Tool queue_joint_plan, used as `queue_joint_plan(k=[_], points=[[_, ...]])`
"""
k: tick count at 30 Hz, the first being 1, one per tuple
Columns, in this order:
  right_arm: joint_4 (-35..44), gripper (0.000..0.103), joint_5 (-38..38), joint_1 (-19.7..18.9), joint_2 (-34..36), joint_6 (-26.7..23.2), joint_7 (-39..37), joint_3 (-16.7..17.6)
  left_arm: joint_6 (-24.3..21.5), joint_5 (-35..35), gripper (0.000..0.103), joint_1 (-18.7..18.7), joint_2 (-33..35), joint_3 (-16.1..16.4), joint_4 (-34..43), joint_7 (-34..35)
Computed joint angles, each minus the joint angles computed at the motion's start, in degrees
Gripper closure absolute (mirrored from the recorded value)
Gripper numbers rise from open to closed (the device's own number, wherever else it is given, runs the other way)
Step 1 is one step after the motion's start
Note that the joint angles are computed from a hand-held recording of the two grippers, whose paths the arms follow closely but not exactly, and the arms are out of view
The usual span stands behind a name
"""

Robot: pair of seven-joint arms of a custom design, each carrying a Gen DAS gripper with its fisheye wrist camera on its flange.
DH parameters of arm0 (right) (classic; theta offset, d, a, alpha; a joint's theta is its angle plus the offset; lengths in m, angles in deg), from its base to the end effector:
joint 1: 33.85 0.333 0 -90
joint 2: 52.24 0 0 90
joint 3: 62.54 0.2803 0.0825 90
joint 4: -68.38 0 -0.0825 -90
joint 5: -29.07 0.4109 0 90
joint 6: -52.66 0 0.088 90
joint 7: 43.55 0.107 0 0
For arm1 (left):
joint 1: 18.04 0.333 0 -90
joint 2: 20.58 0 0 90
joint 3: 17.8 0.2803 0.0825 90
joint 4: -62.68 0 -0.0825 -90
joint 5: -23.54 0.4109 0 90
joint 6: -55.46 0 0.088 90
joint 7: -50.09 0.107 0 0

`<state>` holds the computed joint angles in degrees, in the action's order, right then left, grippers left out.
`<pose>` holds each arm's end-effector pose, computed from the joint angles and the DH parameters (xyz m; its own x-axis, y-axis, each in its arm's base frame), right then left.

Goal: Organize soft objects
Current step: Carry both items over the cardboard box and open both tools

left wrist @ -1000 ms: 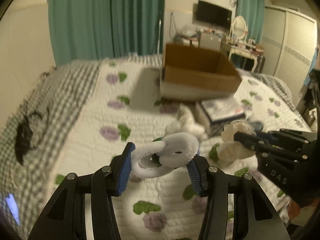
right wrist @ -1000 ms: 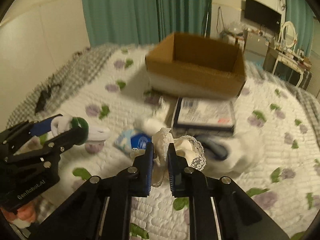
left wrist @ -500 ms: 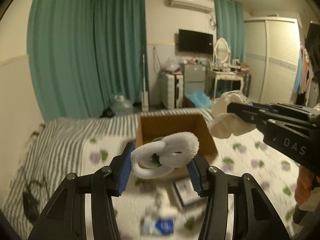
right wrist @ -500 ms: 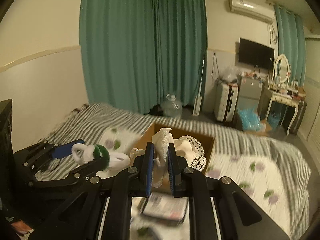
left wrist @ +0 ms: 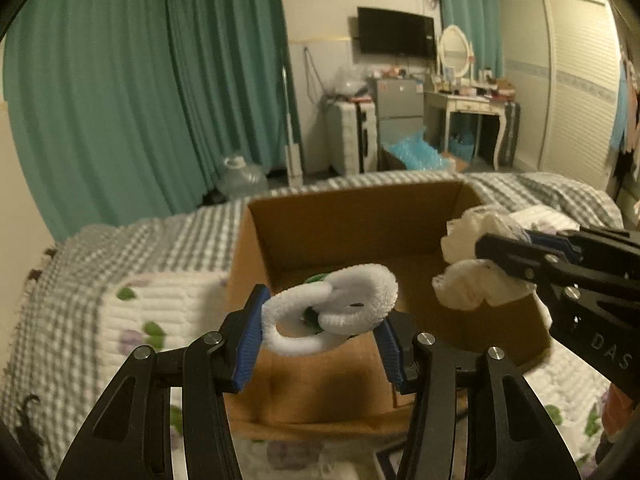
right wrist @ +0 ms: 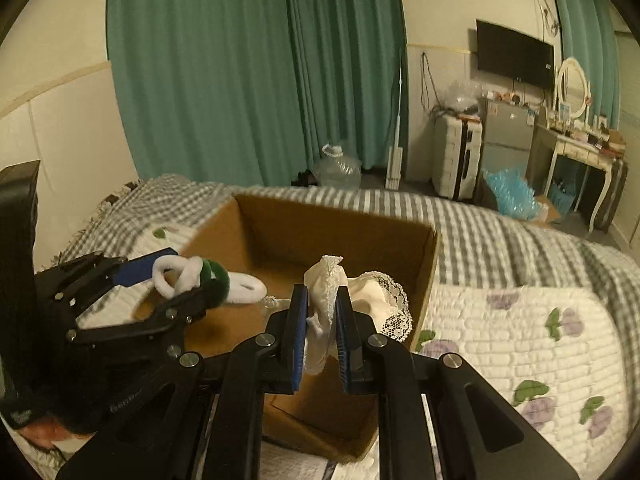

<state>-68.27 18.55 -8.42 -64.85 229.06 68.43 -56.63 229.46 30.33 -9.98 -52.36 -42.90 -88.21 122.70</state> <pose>0.4560 0.2969 0.4651 0.3976 -0.9085 -0.1287 -0.6044 -0.1539 -0.7816 0.4434 -0.1498 0.4712 -0.1147 -0.9898 -0.0841 -0.5817 0.1356 -0.8021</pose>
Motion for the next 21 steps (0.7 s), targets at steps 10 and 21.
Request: queue_joint_plan(k=[10, 21], points=[[-3.22, 0.031, 1.99, 0.91, -1.30, 6.37, -3.29, -3.57, -1.08, 0.49, 0.023, 4.47, -3.03, -4.61, 0.27, -6.16], [-13.00, 0.007, -1.03, -0.94, -25.40, -2.76, 0.69, -1.20, -10.63, -0.23, 0.012, -5.34, -24.42, 2.66, -6.42, -5.46]])
